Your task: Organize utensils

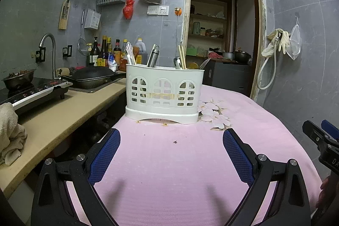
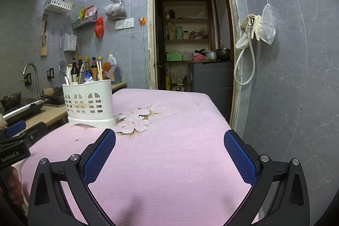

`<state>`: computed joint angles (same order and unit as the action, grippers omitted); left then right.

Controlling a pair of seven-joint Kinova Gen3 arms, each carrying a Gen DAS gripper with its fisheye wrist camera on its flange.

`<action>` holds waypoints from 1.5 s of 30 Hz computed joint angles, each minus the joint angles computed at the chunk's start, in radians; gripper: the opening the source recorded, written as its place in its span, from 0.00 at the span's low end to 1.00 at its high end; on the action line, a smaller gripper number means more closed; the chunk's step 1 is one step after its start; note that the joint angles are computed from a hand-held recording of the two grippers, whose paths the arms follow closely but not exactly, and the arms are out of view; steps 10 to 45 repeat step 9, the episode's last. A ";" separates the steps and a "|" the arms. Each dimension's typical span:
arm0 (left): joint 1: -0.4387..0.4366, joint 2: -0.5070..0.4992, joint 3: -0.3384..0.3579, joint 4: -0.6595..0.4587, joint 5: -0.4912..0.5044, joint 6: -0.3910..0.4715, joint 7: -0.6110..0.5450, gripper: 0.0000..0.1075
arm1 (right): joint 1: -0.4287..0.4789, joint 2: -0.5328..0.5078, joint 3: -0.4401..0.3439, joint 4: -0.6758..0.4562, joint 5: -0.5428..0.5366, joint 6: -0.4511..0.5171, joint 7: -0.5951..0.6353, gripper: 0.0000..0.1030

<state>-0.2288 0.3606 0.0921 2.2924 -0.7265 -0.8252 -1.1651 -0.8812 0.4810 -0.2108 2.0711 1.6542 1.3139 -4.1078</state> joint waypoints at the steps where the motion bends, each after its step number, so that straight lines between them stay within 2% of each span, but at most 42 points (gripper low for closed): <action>1: -0.001 0.000 0.000 -0.001 -0.003 0.001 0.001 0.88 | -0.002 0.003 -0.001 0.001 -0.001 0.003 -0.005 1.00; 45: -0.008 -0.002 0.000 -0.006 -0.020 0.008 0.013 0.88 | -0.011 0.015 -0.002 0.008 -0.006 0.007 -0.024 1.00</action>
